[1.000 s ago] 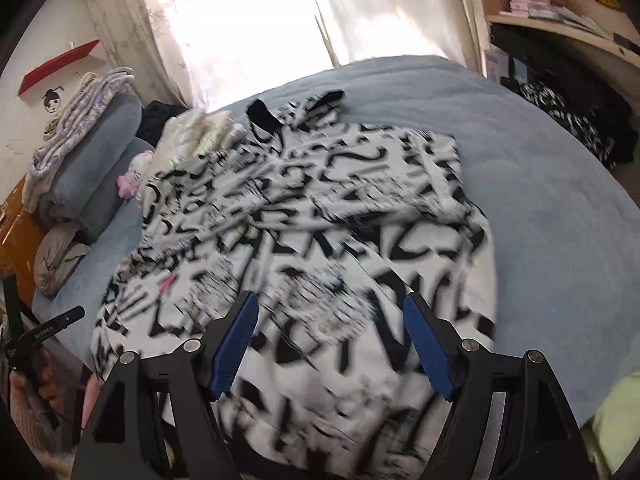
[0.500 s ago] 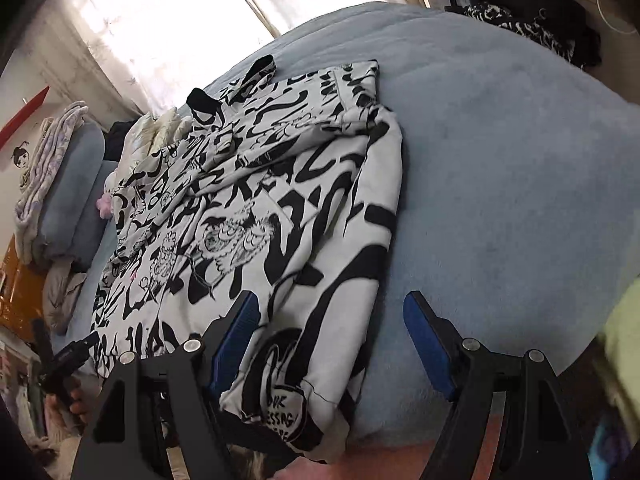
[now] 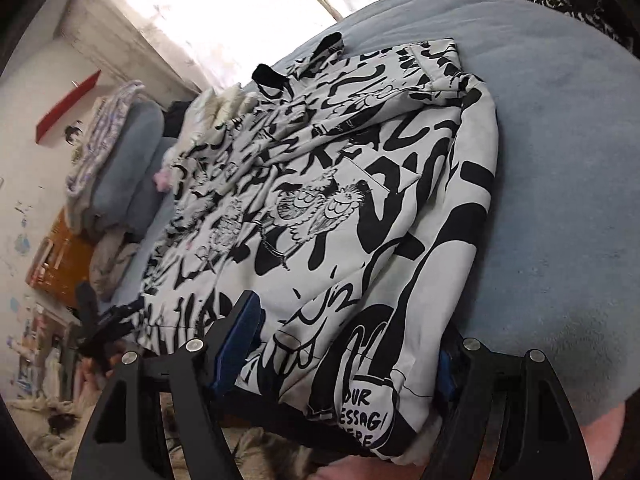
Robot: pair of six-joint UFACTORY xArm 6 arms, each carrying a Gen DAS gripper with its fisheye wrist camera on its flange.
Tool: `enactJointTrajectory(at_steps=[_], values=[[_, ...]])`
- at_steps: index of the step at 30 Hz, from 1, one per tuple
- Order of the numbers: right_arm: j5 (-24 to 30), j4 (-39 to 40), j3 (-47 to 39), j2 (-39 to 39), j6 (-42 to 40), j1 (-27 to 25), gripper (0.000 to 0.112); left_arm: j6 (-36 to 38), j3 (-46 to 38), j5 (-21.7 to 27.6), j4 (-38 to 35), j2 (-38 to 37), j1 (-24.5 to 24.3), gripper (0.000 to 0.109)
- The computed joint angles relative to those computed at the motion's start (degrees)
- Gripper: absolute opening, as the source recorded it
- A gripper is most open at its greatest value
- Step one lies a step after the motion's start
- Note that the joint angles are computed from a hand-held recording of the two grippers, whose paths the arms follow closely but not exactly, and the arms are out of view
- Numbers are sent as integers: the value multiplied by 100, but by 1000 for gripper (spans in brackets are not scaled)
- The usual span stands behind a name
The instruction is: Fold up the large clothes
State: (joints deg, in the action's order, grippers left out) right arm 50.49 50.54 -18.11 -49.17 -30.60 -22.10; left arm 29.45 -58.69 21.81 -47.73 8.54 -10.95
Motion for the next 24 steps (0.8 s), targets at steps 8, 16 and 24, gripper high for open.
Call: enactJointTrajectory(at_steps=[8,16,24], values=[[-203,-90,41,146,-216,147,75,592,-29,-118,-584,82,-79,89],[-812,-475,150,147,271,552,49,435,-215,13,-415,150,-346,86],[-624,-138,-72,166,185,212,14,-1159,-363,-218,940,202,-581,16]])
